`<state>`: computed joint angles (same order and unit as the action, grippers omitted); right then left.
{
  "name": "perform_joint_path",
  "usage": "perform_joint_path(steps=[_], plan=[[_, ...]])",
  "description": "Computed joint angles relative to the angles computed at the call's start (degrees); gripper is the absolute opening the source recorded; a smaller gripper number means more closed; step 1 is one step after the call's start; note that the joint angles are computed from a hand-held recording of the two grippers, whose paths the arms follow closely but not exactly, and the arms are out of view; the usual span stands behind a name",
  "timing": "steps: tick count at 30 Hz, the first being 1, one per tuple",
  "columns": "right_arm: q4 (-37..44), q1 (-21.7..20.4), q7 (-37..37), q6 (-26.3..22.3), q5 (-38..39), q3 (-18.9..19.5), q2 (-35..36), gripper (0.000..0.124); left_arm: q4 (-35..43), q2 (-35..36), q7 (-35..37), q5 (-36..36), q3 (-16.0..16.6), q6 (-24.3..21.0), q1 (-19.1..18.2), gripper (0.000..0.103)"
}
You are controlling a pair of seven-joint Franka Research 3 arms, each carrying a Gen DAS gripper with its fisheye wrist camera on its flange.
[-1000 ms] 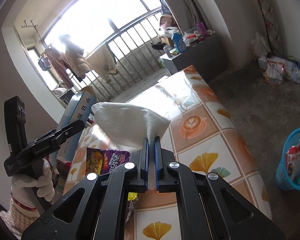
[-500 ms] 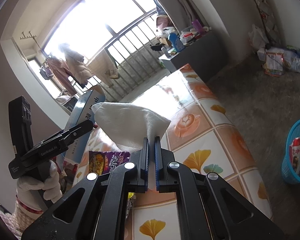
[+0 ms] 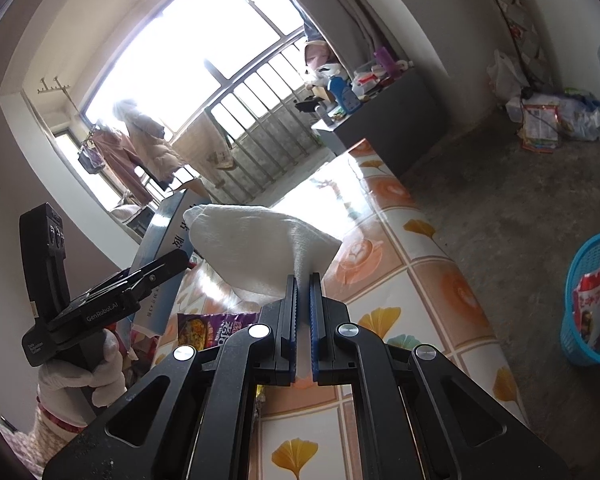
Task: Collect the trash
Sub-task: 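Lift the box and tissue and carry both over the blue wastebasket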
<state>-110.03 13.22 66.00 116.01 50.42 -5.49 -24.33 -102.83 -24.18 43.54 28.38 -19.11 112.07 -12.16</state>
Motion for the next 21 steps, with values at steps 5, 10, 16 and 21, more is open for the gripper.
perform_joint_path(steps=[5, 10, 16, 21], plan=[[0.14, -0.24, -0.05, 0.11, 0.37, -0.44, 0.00, 0.004, 0.46, 0.55, 0.25, 0.13, -0.10, 0.17, -0.13, 0.068], [0.21, -0.47, 0.16, 0.50, 0.55, -0.56, 0.01, 0.004, 0.83, 1.09, 0.53, 0.14, -0.22, 0.62, -0.47, 0.068], [0.68, -0.80, 0.53, 1.20, 0.68, -0.76, 0.24, 0.004, 2.27, 2.77, 1.18, 0.16, -0.40, 1.44, -0.93, 0.068], [1.07, -1.39, 0.78, 2.06, 0.73, -1.32, 0.39, 0.004, 3.97, 4.82, 1.80, 0.31, -0.43, 3.03, -1.51, 0.068]])
